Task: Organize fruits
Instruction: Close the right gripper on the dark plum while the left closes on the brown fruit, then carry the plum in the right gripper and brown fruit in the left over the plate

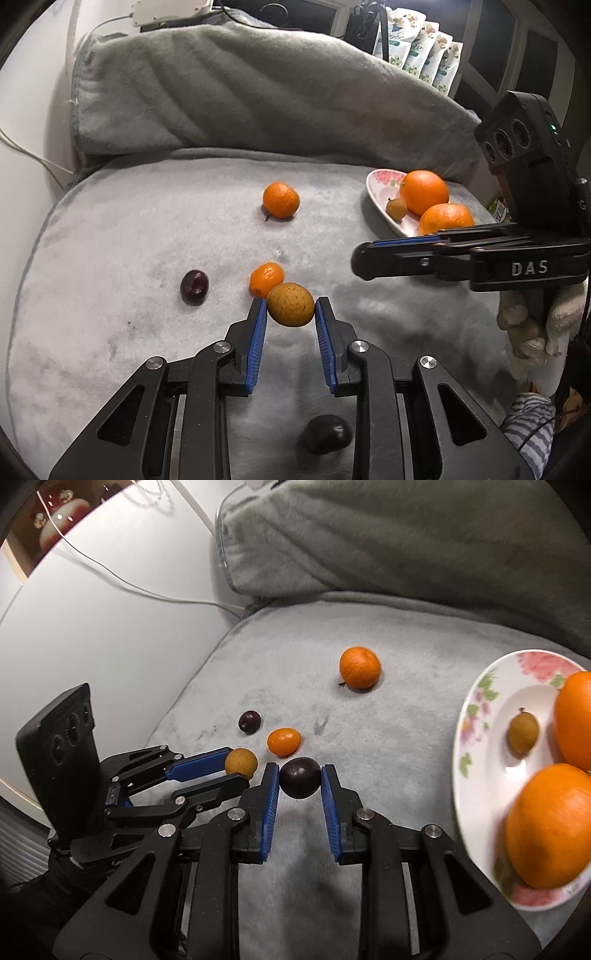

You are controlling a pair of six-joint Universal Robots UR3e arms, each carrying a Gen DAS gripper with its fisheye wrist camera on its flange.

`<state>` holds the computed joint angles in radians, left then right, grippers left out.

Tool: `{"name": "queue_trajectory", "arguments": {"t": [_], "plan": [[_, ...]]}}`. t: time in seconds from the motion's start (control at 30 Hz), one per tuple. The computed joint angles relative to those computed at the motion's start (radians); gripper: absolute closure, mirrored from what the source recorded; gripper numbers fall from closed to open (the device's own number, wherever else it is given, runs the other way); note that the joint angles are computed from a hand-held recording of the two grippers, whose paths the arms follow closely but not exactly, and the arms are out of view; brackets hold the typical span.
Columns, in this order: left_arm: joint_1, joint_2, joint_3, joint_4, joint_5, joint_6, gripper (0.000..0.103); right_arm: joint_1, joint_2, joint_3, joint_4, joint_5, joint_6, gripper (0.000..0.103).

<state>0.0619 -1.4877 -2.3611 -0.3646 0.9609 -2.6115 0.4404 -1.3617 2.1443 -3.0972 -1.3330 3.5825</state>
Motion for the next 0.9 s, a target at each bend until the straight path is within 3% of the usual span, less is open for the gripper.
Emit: {"name": "queue_trajectory", "arguments": {"t": [0.5, 0.9], "plan": [[-0.129, -0.046, 0.091, 0.054, -0.007, -0.100, 0.078, -0.046, -0.407, 0.259, 0.062, -0.095, -0.014, 0.079], [-0.274, -0.187, 0.240, 0.119, 0.016, -0.205, 0.078, -0.220, -0.829, 0.433, 0.287, -0.062, -0.058, 0.079]]}}
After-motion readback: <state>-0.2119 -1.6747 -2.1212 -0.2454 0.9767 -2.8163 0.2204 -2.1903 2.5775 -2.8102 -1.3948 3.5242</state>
